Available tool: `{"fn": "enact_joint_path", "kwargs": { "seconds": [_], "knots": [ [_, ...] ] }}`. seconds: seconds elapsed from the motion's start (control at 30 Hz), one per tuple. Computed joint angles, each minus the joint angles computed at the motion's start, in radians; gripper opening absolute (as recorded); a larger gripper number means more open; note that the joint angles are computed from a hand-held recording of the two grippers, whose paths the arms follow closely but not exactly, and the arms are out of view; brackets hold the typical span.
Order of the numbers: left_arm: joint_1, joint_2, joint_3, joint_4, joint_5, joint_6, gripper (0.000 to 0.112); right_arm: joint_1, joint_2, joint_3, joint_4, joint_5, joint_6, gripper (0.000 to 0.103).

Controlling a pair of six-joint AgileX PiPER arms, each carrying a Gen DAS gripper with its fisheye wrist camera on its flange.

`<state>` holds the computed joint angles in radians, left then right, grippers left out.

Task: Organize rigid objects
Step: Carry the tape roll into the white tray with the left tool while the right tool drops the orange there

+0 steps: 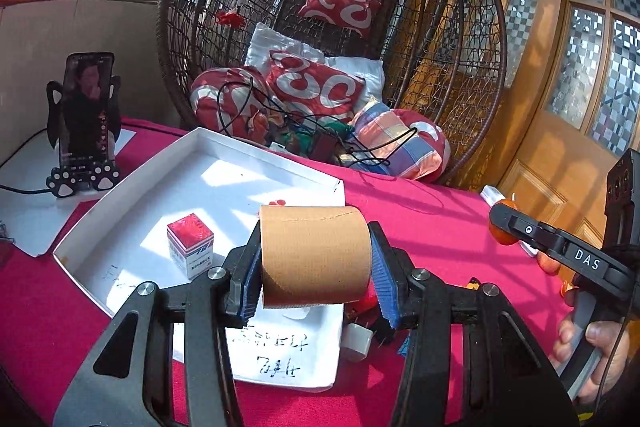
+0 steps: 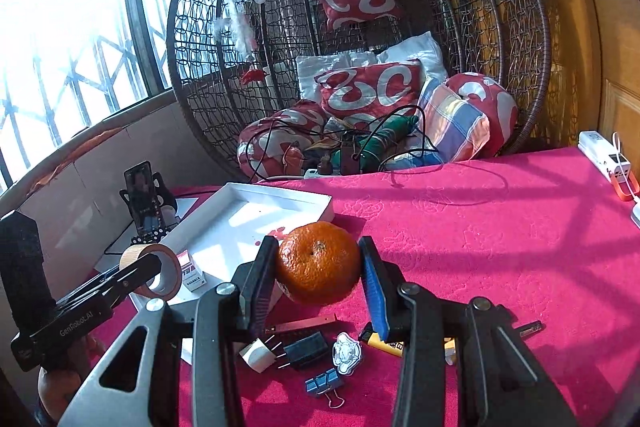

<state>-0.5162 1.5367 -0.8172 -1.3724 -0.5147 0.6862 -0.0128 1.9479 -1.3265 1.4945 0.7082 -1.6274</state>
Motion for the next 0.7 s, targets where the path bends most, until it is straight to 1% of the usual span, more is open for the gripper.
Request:
{"fn": "enact_joint_path", "kwargs": {
  "seconds": [0.13, 0.27, 0.43, 0.7],
  "knots": [
    [0.030, -0.013, 0.032, -0.006, -0.006, -0.005, 0.047, 0.042, 0.022, -0.034, -0.049, 0.005, 0.065, 0.040],
    [0.079, -0.010, 0.057, -0.002, 0.025, -0.031, 0.047, 0.096, 0.044, -0.058, -0.088, -0.005, 0.109, 0.040],
    [0.146, 0.003, 0.088, 0.037, 0.059, -0.110, 0.047, 0.172, 0.078, -0.080, -0.143, -0.016, 0.167, 0.040],
    [0.238, 0.035, 0.128, 0.110, 0.111, -0.221, 0.047, 0.303, 0.145, -0.098, -0.212, -0.066, 0.196, 0.040]
  ]
}}
